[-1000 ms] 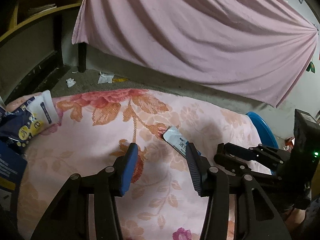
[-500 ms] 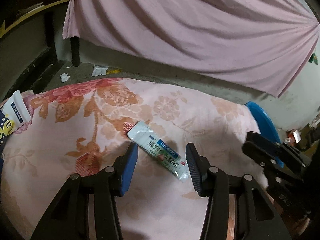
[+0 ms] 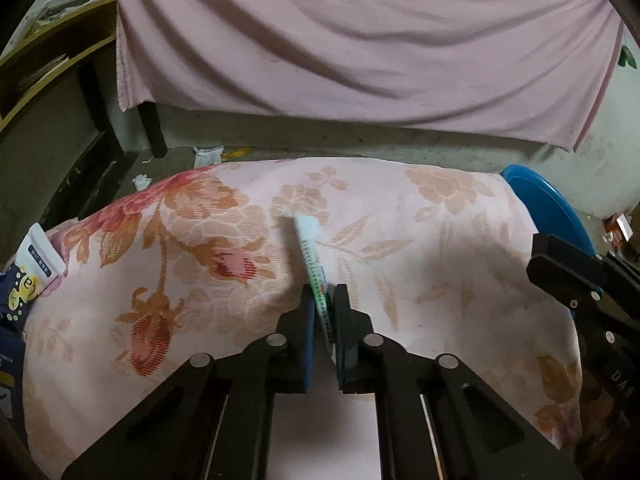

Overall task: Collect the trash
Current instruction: 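Grasp the black binder clip with the right tool while the left grasps the white tube, then lift the binder clip and white tube and carry both over the bucket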

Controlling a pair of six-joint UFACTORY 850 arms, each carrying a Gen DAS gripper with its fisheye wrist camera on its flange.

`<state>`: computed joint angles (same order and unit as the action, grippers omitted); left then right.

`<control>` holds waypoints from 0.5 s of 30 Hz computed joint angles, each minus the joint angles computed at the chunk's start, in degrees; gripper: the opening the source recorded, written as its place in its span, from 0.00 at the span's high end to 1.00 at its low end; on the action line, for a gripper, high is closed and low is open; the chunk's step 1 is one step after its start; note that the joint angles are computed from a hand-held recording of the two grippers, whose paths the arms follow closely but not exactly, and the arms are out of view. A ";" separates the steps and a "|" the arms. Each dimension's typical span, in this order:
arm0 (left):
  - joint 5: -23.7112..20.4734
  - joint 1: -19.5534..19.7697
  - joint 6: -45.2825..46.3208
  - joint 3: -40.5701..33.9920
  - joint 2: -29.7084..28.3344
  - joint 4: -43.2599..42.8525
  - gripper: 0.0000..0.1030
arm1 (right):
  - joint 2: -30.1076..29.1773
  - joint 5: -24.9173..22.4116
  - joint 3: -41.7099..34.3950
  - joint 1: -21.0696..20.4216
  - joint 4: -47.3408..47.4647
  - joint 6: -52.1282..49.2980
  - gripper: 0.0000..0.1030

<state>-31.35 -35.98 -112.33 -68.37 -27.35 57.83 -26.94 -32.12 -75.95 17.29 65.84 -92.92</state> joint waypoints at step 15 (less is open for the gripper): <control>-10.92 -6.04 -19.41 -1.30 2.04 24.06 0.98 | 5.61 -5.47 6.67 -4.72 28.39 -26.85 0.75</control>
